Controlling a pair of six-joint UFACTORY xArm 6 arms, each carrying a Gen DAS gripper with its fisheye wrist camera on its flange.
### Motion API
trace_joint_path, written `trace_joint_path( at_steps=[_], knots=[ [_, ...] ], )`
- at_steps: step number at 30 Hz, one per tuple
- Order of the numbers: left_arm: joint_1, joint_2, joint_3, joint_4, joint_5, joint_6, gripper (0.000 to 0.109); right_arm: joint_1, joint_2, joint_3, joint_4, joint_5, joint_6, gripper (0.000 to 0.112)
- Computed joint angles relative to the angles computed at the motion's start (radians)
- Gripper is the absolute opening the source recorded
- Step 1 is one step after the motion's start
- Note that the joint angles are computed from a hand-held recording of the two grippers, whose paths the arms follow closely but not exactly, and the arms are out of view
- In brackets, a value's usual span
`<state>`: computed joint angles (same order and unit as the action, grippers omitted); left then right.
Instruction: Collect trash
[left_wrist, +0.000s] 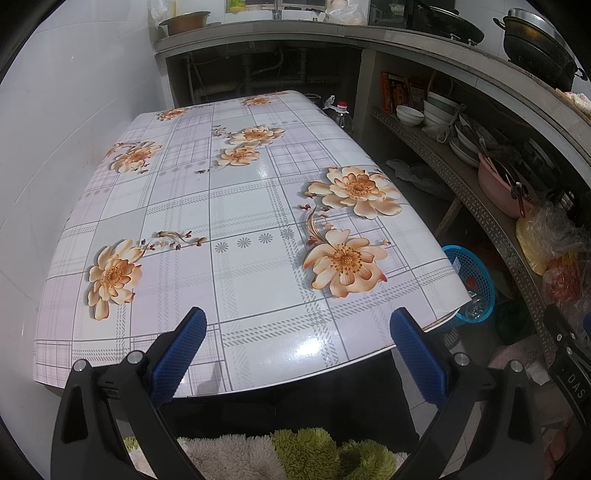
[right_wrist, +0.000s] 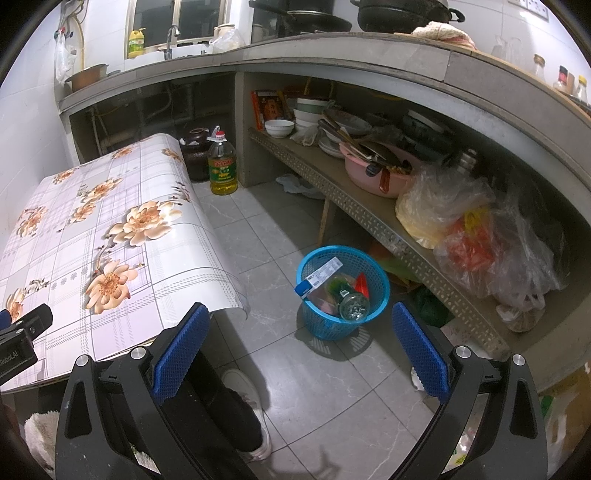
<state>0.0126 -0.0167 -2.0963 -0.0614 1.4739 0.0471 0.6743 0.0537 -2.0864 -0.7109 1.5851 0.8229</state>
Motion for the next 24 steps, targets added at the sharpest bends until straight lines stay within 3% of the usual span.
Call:
trace_joint_path(
  at_steps=[24],
  knots=[
    [0.008,-0.010,0.022,-0.010,-0.006,0.005,0.097,0.001,0.006,-0.011,-0.001,0.004,-0.003,0.095]
  ],
)
